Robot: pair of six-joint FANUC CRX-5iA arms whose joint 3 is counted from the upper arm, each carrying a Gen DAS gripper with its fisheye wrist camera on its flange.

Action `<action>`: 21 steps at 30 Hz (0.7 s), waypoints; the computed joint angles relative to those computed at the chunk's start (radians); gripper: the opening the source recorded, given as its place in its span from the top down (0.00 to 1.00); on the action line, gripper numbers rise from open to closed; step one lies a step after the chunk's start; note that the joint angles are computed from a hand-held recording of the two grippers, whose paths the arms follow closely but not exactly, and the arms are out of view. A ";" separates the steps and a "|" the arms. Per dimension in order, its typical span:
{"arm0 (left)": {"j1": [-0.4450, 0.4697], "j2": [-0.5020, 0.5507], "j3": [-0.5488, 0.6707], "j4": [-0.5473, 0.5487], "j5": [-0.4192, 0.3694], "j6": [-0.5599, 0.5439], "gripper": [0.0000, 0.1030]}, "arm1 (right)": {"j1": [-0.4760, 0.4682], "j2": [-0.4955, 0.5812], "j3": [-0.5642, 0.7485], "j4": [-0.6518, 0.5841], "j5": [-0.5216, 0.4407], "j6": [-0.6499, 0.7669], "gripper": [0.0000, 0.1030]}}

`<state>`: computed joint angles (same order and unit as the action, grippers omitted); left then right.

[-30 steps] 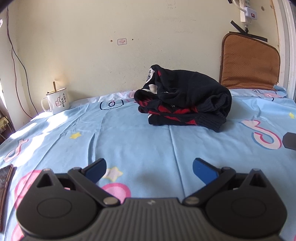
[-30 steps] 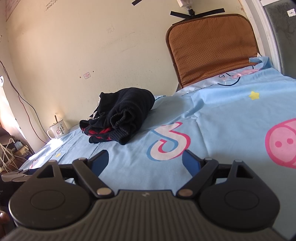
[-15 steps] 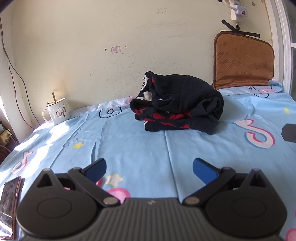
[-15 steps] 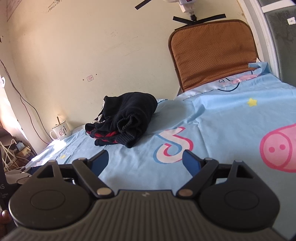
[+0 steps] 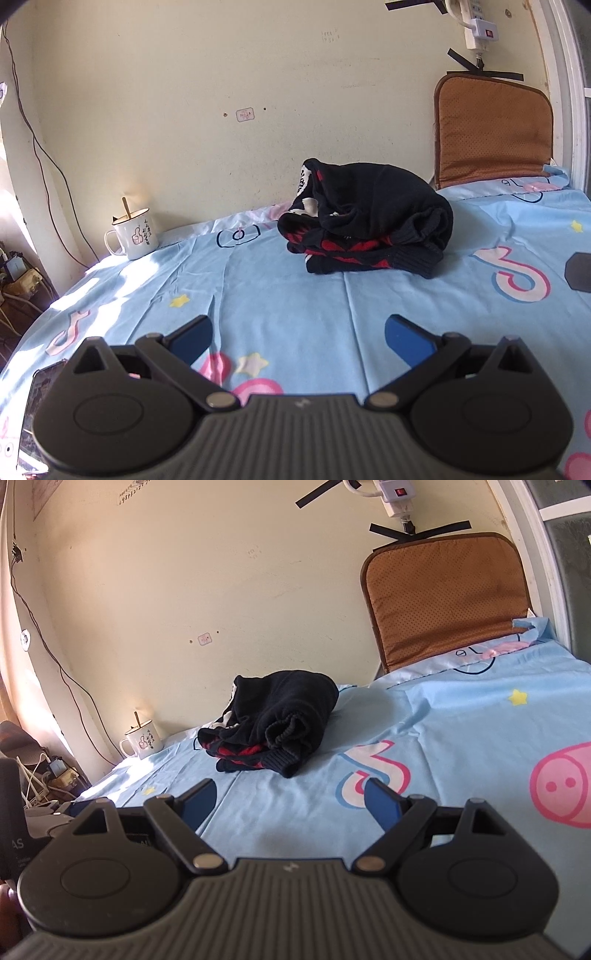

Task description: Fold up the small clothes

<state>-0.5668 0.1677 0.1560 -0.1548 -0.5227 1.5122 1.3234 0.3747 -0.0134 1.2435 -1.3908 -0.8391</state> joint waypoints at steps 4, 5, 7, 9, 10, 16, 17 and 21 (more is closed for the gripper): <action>-0.005 -0.005 0.012 -0.027 -0.023 0.027 0.00 | 0.002 0.007 0.009 0.007 -0.008 0.011 0.13; -0.007 -0.006 0.016 -0.038 -0.031 0.036 0.00 | 0.003 0.008 0.010 0.008 -0.010 0.010 0.13; -0.009 -0.008 0.018 -0.049 -0.036 0.047 0.00 | 0.003 0.008 0.009 0.012 -0.011 0.005 0.13; -0.014 -0.004 0.035 -0.071 -0.069 0.068 0.00 | 0.004 0.008 0.009 0.015 -0.013 0.002 0.13; -0.014 -0.004 0.034 -0.069 -0.071 0.067 0.00 | 0.005 0.009 0.010 0.015 -0.014 0.002 0.13; -0.008 -0.004 0.036 -0.050 -0.088 0.062 0.00 | 0.009 0.010 0.007 0.019 -0.015 -0.007 0.13; -0.009 -0.003 0.038 -0.058 -0.092 0.069 0.00 | 0.010 0.010 0.007 0.019 -0.016 -0.008 0.13; -0.016 0.004 0.053 -0.095 -0.111 0.102 0.00 | 0.011 0.011 0.006 0.019 -0.014 -0.014 0.13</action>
